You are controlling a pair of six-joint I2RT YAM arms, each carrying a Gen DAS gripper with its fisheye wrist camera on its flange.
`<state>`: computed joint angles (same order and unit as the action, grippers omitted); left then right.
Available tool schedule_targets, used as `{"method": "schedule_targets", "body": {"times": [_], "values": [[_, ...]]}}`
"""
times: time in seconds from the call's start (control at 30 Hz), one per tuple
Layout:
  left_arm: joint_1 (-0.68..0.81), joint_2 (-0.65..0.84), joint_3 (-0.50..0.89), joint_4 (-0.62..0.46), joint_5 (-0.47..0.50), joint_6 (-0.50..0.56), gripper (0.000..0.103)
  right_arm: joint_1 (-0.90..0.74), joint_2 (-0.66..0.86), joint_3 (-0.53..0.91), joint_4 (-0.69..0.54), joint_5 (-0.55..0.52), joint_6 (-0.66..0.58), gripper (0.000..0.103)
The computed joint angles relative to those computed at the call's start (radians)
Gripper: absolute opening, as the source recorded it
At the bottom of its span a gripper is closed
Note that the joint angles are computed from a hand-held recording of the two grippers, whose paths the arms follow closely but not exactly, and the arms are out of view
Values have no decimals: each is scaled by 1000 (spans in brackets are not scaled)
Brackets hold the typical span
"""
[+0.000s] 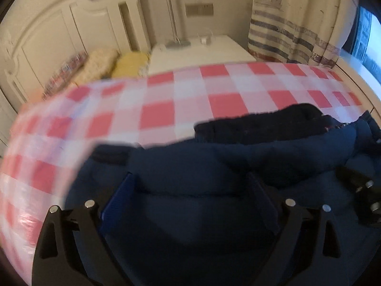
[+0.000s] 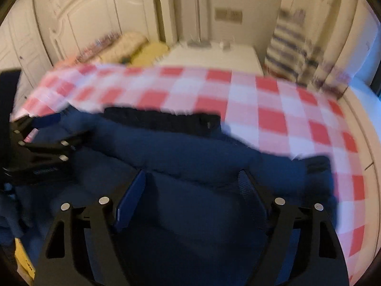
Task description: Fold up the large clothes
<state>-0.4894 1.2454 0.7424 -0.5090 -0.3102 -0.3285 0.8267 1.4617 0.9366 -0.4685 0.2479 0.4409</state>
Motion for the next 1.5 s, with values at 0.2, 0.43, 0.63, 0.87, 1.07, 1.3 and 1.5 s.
{"method": "schedule_targets", "body": {"times": [0.2, 0.43, 0.63, 0.87, 1.07, 1.3, 1.5], "values": [[30, 29, -44, 86, 35, -6, 101, -32, 50, -5, 41, -49, -16, 83], [18, 52, -54, 116, 19, -12, 101, -45, 76, -11, 81, -86, -26, 89], [37, 45, -65, 133, 52, -8, 101, -57, 67, -30, 108, -108, -28, 91], [40, 56, -48, 112, 61, -9, 101, -42, 80, -5, 80, -78, -24, 92], [115, -131, -36, -17, 106, 14, 101, -87, -149, -77, 55, -149, 5, 91], [279, -207, -68, -26, 65, 126, 101, -214, -261, -92, -29, -100, -56, 92], [365, -61, -70, 9, 148, 140, 101, -296, -152, -199, 96, -147, -74, 96]]}}
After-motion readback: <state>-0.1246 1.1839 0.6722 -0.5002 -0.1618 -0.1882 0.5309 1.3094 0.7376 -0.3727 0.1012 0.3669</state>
